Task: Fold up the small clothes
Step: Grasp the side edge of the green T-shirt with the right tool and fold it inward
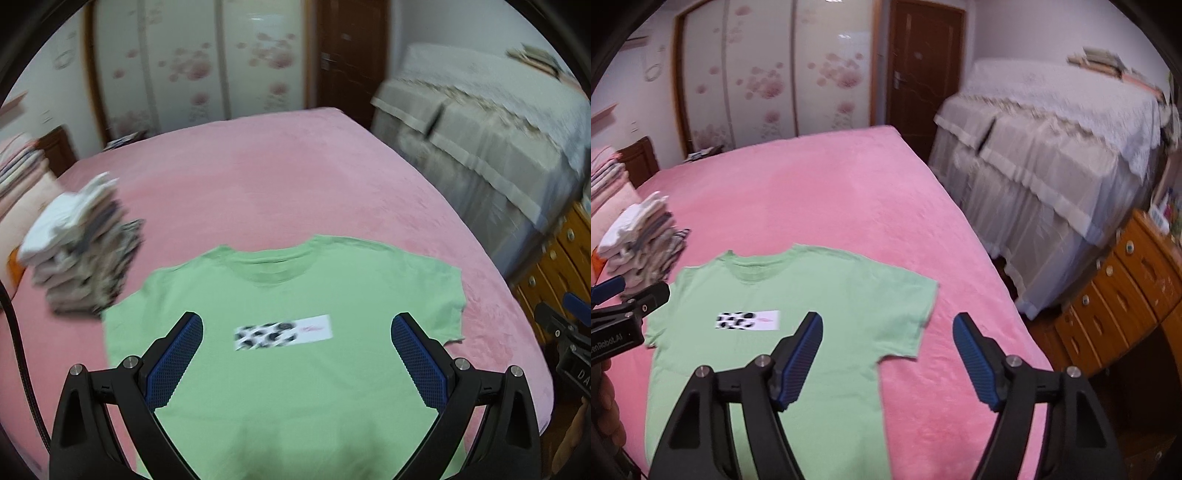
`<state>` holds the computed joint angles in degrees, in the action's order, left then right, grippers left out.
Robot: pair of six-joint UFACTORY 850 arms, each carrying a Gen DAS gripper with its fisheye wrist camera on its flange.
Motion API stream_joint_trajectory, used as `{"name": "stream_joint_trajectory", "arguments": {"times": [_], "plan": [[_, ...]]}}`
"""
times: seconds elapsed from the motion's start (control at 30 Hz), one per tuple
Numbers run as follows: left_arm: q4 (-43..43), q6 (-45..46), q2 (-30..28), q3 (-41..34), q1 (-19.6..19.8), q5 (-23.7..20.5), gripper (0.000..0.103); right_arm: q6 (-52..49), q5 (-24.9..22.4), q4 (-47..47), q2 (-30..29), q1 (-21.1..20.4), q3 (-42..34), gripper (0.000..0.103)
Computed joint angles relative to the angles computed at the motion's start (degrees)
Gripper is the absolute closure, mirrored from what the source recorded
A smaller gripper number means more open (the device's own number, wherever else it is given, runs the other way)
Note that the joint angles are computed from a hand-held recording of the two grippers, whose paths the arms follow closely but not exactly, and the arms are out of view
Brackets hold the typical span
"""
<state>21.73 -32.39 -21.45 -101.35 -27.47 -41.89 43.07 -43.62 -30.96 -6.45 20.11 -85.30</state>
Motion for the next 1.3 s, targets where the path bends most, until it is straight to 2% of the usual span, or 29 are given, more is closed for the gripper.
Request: {"name": "stream_joint_trajectory", "arguments": {"times": [0.17, 0.3, 0.5, 0.6, 0.73, 0.83, 1.0, 1.1, 1.3], "plan": [[0.16, 5.56, -10.4, -9.84, -2.05, -1.32, 0.001, -3.57, 1.74, 4.37, -1.77, -5.11, 2.31, 0.036], [-1.97, 9.68, -17.45, -15.88, -3.76, -1.55, 0.001, -8.89, 3.26, 11.57, -4.67, -8.83, 3.1, 0.046], [-6.37, 9.19, -24.57, -21.27, -5.99, -4.14, 0.001, -15.74, 3.9, 19.46, -11.19, -13.19, 0.14, 0.048], [-8.92, 8.2, -25.3, -20.77, -6.74, -3.65, 0.002, -18.45, 3.25, 22.95, -13.8, -14.21, -1.86, 0.049], [-10.67, 7.11, -25.8, -20.0, -7.87, -2.18, 0.015, -20.02, 2.11, 25.24, -15.89, -14.99, -3.55, 0.049], [-9.72, 6.92, -26.73, -21.34, -8.32, -3.08, 0.024, -23.99, 3.13, 30.43, -15.46, -15.72, -2.52, 0.049], [-6.68, 5.0, -26.69, -22.04, -7.36, -3.63, 0.031, -31.28, 4.05, 39.64, -13.75, -16.1, 1.28, 0.049], [-7.21, 4.2, -26.7, -22.43, -6.28, -4.36, 0.032, -29.38, 5.02, 37.69, -13.82, -15.38, 2.46, 0.049], [-9.23, 2.9, -26.59, -22.45, -4.51, -4.11, 0.032, -28.95, 9.16, 40.31, -14.65, -15.53, 2.35, 0.049]]}}
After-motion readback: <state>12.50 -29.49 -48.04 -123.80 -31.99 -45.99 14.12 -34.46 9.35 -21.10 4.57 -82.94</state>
